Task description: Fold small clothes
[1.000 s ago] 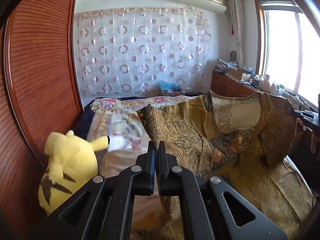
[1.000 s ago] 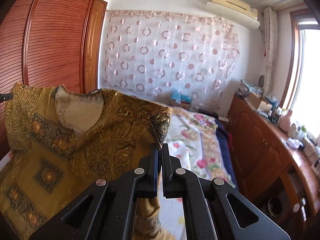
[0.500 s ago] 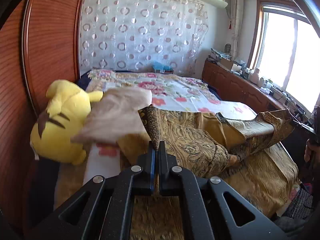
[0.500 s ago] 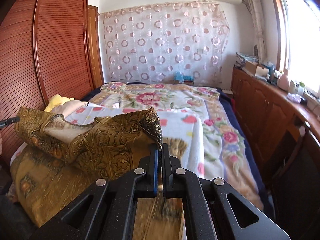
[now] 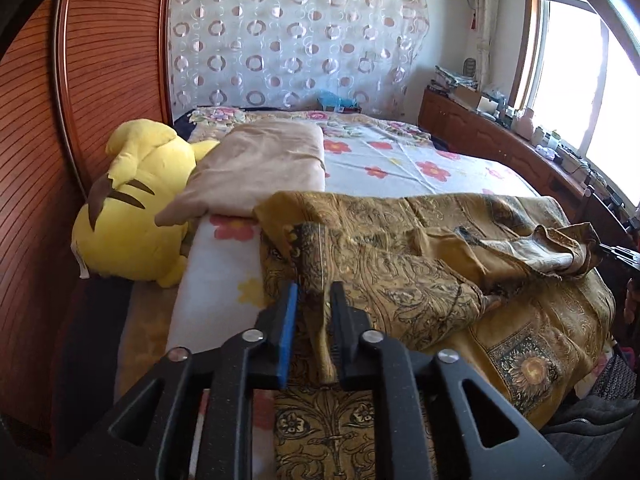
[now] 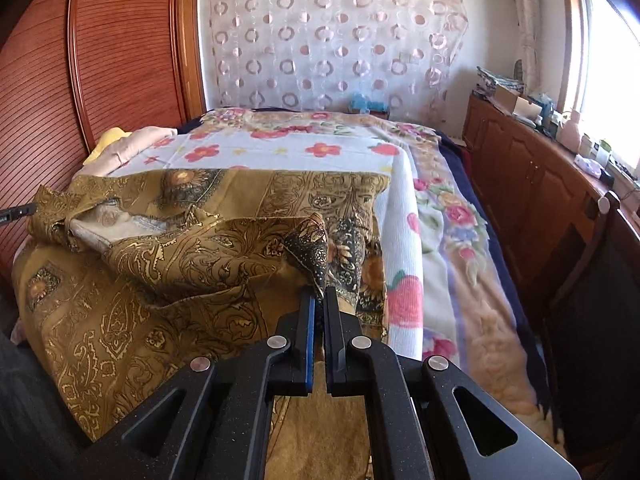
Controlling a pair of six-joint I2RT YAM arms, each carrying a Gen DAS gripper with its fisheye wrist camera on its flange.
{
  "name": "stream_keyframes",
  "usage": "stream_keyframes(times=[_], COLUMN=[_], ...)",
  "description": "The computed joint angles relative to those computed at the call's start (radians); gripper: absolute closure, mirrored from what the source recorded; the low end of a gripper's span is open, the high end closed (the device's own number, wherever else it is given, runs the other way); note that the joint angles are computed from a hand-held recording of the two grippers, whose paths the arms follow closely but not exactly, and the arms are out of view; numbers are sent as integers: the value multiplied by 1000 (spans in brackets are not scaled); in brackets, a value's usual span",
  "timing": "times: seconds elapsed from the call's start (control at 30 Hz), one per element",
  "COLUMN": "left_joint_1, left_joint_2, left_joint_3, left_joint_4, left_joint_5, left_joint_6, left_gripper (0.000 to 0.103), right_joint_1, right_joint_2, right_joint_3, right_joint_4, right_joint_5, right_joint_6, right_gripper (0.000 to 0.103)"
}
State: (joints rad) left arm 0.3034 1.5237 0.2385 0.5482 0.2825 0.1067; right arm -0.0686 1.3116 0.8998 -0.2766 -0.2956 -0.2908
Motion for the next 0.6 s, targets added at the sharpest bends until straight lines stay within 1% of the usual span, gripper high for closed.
stream_keyframes(times=[0.03,0.07,0.1,0.2,0.27,0.3,0.33,0.37,0.4,0.43,0.5,0.57,0.6], left_joint_1=[13,28,33,51,60,59,61,61,56,52,43,35,31], left_joint_2=[-23,-46,-56,-60,-46,-39,-25,-15,0,11,33,63,75], left_joint_3=[0,4,9,46,73,93,106,122,143,159,193,237,256], left_joint_4=[-13,-31,-43,-79,-93,-106,-105,-112,-117,-119,-124,-128,-135], left_joint_5=[11,22,19,9,16,19,28,35,35,34,24,13,7], left_joint_6=[3,8,8,10,16,16,20,21,18,15,9,6,7], left_gripper=[74,71,66,65,61,51,38,33,28,28,28,28,28], right_joint_1=[3,-1,-2,-8,-9,-10,-12,-16,-19,-17,-23,-28,-30], right_joint_2=[6,7,13,9,5,9,9,-5,-11,-8,-31,-36,-43], right_joint_3=[21,33,52,101,124,149,165,159,168,195,207,237,238], right_joint_4=[-14,-26,-39,-87,-110,-129,-144,-150,-164,-184,-204,-229,-233], right_joint_5=[-1,-7,-12,-13,-9,-11,-15,-19,-20,-12,5,8,8], right_joint_6=[4,6,8,-1,-8,-8,-8,-10,-13,-13,-17,-25,-30], right_gripper=[100,100,100,100,100,100,100,100,98,96,94,87,82])
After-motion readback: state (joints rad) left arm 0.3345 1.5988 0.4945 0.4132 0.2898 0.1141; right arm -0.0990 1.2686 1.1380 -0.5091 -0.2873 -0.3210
